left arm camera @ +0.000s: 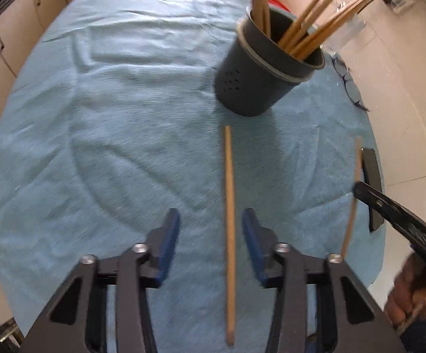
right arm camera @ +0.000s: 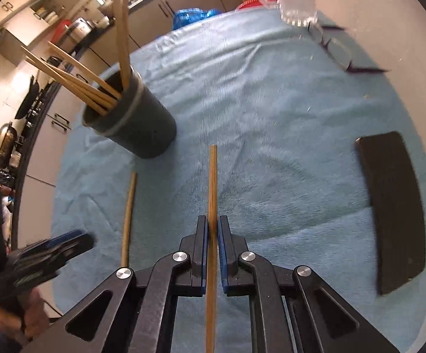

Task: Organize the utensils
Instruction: 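Close the right gripper on a chopstick while the left gripper closes on the other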

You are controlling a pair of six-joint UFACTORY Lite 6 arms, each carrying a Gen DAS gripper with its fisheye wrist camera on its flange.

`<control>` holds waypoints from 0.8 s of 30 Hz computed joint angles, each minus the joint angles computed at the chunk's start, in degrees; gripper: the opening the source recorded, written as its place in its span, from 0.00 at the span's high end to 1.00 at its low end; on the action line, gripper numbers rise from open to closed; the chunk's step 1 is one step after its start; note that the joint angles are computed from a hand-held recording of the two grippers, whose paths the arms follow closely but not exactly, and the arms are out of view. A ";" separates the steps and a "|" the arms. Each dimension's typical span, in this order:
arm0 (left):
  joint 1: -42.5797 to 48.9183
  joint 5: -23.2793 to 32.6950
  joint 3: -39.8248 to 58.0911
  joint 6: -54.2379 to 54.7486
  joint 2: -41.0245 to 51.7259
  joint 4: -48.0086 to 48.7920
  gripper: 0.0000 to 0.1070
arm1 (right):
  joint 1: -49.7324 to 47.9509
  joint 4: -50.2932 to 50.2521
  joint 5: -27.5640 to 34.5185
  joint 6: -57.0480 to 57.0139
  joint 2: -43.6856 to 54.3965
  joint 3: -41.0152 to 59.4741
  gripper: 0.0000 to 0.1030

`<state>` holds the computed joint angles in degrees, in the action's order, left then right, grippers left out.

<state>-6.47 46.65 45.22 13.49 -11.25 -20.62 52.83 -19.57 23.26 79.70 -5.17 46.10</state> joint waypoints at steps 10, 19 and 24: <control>-10.45 -5.72 7.84 -9.70 14.56 7.44 0.94 | 3.66 -5.63 6.57 5.07 -10.96 -3.50 0.93; -6.16 -6.96 -2.16 -5.02 -5.65 4.37 0.94 | 5.11 -12.14 7.27 9.24 -10.65 0.01 0.93; 2.23 -2.04 -2.12 0.31 -18.26 0.44 0.94 | 8.74 -18.76 9.95 13.95 -8.13 5.42 0.93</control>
